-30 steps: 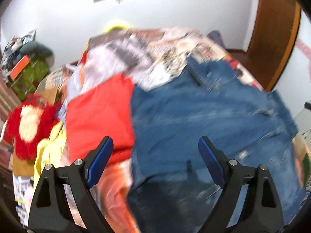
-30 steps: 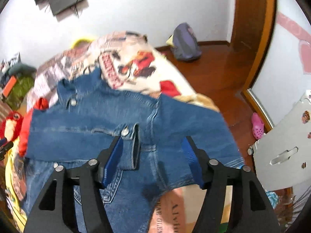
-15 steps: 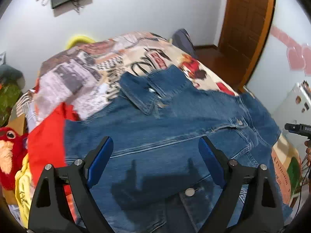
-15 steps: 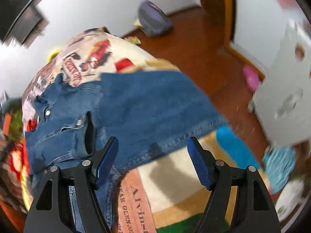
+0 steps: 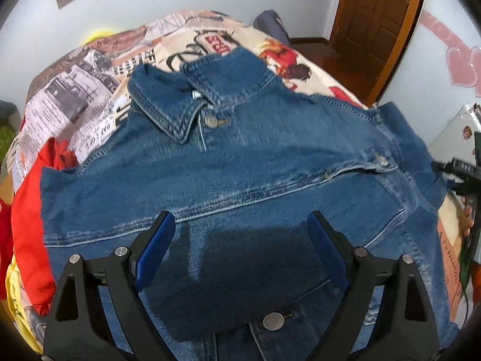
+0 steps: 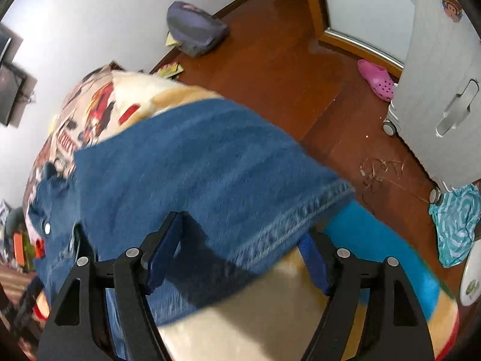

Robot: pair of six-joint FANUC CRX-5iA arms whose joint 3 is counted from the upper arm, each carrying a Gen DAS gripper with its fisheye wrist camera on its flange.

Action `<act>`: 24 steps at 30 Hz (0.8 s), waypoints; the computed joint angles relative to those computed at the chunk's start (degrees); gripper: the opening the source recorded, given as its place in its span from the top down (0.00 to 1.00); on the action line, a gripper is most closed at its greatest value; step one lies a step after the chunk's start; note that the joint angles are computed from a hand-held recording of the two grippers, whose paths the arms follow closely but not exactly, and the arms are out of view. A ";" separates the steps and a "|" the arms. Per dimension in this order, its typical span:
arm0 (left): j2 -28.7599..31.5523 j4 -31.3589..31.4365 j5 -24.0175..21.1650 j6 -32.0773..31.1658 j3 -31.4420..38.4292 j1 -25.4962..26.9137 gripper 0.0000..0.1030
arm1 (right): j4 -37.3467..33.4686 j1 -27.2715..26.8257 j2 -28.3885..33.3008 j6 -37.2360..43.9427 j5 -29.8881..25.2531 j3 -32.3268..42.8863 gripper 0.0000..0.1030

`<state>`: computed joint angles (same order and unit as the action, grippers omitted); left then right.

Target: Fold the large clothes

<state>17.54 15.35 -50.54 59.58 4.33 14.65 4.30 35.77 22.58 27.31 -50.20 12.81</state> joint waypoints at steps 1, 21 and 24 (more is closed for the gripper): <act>0.03 -0.55 0.07 0.23 -0.07 -0.05 0.13 | 0.24 -0.19 0.36 -0.94 0.22 0.25 0.28; -9.24 1.21 3.22 -3.56 -8.26 3.96 0.13 | 20.64 9.50 0.60 1.12 2.61 8.90 0.88; -10.86 1.92 3.73 -4.60 -9.66 4.62 0.13 | 18.96 12.40 0.93 7.50 4.09 10.85 0.88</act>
<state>6.67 17.28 -46.81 54.98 -5.33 19.28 23.25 48.17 23.52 34.81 -46.10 23.66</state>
